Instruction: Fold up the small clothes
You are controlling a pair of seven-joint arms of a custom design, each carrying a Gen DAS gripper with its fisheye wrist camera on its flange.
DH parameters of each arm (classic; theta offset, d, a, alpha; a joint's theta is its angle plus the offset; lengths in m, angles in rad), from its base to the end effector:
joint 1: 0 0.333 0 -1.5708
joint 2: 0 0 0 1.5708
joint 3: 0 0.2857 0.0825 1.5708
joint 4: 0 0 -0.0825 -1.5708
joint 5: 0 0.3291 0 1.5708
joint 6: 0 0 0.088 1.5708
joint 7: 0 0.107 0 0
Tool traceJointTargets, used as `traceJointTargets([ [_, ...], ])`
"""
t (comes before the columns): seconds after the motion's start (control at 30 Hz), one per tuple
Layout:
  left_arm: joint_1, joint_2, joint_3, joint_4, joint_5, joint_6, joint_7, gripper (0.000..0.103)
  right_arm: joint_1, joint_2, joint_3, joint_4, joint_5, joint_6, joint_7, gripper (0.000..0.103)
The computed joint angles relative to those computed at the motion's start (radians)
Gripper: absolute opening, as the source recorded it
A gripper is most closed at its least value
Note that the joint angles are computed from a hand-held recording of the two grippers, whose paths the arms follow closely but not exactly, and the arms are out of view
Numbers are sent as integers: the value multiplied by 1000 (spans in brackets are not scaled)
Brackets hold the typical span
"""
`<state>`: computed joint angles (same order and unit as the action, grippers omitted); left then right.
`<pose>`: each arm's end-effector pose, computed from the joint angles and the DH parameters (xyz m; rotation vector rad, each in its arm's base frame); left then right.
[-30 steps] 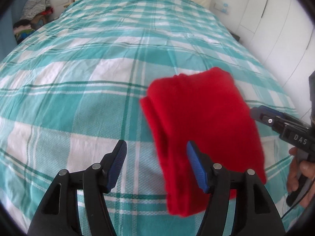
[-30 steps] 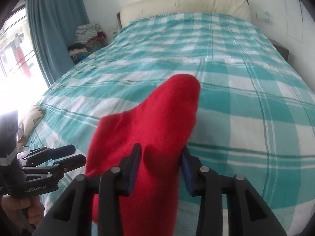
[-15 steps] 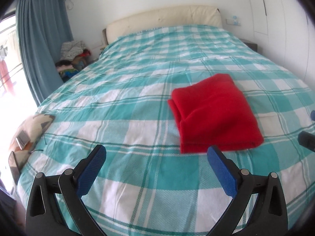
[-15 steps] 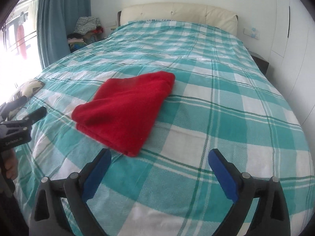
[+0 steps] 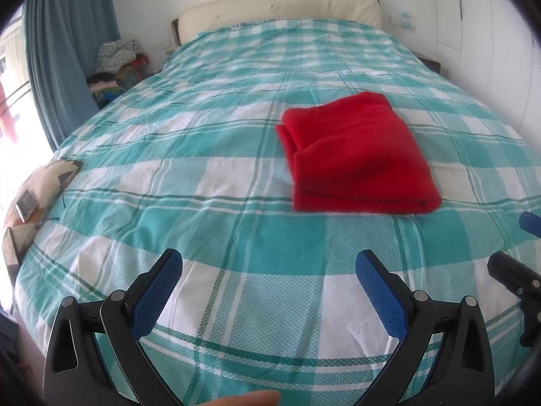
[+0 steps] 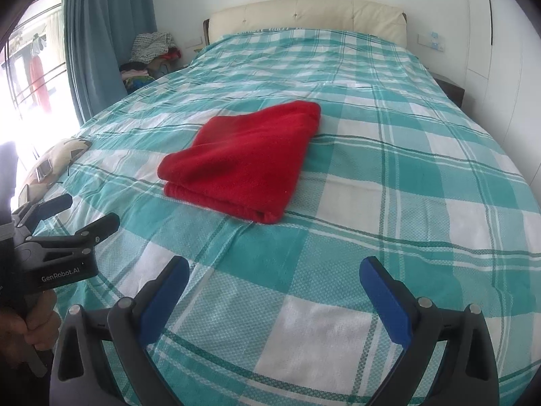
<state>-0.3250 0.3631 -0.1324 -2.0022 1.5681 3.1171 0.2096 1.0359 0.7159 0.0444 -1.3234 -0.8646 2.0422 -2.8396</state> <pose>0.4534 -0.3138 0.3217 -1.1601 2.2716 -0.8415 0.3626 0.5741 0.3291 -1.4233 2.1332 -0.7592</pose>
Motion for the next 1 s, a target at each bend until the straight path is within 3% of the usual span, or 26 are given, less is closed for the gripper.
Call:
traceJointTargets([
  [0.13,23,12,-4,-15,-121,58,120,103,5,45,1,68,20,-18,-53,100],
  [0.2,-15,7,39,4,-16,65,4,103,21,61,-10,102,21,-51,-74,100],
  [0.3,-2,-1,16,21,105,52,-113,103,38,62,-25,117,16,-83,-81,100],
  [0.43,25,4,-14,1,-10,52,-2,103,44,62,-29,124,14,-107,-83,100],
  [0.83,5,2,12,1,-43,29,-18,103,46,77,-29,154,29,-130,-116,100],
  [1.0,-2,-2,16,15,62,25,-116,103,48,92,-31,177,39,-142,-139,100],
])
